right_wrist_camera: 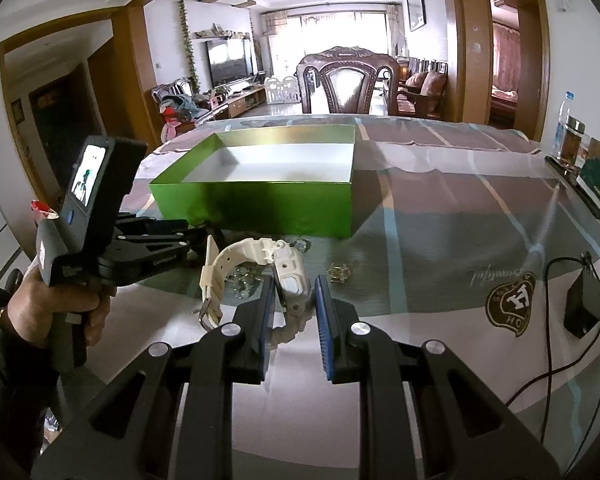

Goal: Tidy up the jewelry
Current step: 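Lift the black-strap watch with the left tool while the right tool lifts the white watch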

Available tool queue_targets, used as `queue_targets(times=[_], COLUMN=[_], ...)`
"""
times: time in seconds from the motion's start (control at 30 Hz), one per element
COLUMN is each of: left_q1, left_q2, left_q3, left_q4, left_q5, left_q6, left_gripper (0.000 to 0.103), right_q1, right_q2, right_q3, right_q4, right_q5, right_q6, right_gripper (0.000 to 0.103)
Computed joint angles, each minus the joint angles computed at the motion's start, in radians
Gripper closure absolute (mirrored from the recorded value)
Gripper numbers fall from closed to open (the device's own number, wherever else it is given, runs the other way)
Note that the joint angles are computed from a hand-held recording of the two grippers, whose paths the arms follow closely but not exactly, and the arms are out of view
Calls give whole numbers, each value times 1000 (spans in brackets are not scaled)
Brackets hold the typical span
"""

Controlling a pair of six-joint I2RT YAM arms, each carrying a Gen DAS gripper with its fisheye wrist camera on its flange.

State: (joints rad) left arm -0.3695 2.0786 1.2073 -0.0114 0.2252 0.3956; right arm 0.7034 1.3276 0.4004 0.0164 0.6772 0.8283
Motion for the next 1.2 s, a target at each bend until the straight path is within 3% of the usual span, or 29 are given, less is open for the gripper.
queue_targets(times=[0.33,0.37,0.47,0.57,0.83,0.97,1.2], left_q1=[-26,-24,-2,20,161,234,296], left_q2=[95,99,77,1,-369,-472,-559], left_q3=[113,119,100,11,-397,-504,-542], left_q4=[-70,-67,-49,19,203,222,161], left_q5=[8,9,50,65,172,193,231], left_q6=[40,22,-29,-44,-113,-127,-88], left_gripper=[81,89,95,95,95,95,95], right_q1=[-5,-7,-11,-5,77,111,144], right_q2=[26,29,32,32,17,23,43], right_q3=[3,4,6,10,61,95,131], right_q4=[24,26,27,22,-71,-112,-153], right_q5=[-13,-13,-15,-5,79,107,134], right_q6=[-2,-2,-4,2,53,74,104], right_gripper=[83,83,83,83,83,83,83])
